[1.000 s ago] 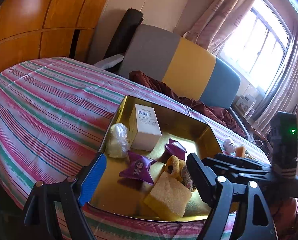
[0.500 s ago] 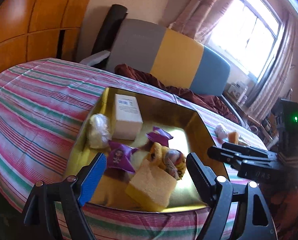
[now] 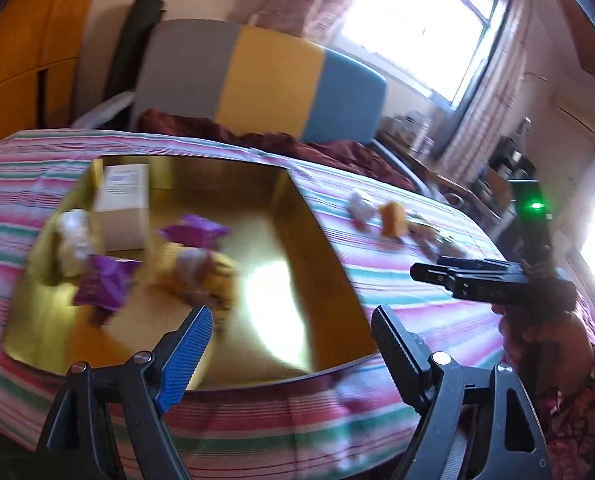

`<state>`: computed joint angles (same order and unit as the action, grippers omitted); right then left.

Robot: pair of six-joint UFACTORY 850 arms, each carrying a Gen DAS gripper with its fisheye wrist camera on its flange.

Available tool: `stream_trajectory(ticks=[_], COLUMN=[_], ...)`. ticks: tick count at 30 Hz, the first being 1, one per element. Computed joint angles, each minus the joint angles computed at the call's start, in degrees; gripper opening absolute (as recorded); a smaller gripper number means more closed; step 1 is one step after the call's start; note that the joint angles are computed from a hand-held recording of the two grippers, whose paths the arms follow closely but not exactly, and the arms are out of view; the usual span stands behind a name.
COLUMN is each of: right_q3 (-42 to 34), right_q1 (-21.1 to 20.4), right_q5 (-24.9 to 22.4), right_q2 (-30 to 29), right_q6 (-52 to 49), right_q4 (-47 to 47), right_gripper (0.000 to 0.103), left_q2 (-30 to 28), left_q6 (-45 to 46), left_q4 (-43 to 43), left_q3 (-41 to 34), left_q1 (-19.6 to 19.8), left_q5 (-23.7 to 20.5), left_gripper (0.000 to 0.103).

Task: Organize objects
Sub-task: 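Withdraw both open tools from the tray toward the remaining table items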

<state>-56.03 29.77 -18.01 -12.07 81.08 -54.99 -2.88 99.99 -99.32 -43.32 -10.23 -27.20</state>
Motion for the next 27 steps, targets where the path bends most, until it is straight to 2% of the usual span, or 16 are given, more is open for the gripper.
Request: stream_trajectory(ticks=[7, 10, 15, 18, 21, 27], right_q3=[7.1, 9.0, 11.0, 10.7, 10.0, 8.1], right_q1=[-7.4, -11.1, -16.2, -17.8, -19.4, -23.4], right_q5=[-4.0, -4.5, -4.0, -4.9, -6.1, -2.5], right_q2=[4.9, 6.1, 8.0, 8.1, 7.3, 4.0], right_q6=[-2.9, -4.4, -4.3, -0.9, 7.2, 13.7], right_q4=[3.0, 4.6, 4.4, -2.3, -14.0, -24.1], right_gripper=[0.072, 0.073, 0.079, 0.088, 0.097, 0.098], left_q2=[-0.9, -2.5, -3.1, -4.0, -5.1, -6.8], left_q6=[-3.5, -9.2, -10.5, -11.4, -13.1, -16.1], left_q4=[8.3, 14.0, 15.8, 17.1, 18.7, 22.8], left_q3=[-1.9, -3.8, -4.9, -6.0, -7.2, -8.5], left_q1=[-6.9, -8.6, -12.2, -14.1, -15.7, -17.9], left_q5=[0.5, -1.4, -0.4, 0.2, 0.5, 1.8], left_gripper=[0.083, 0.083, 0.083, 0.083, 0.083, 0.083])
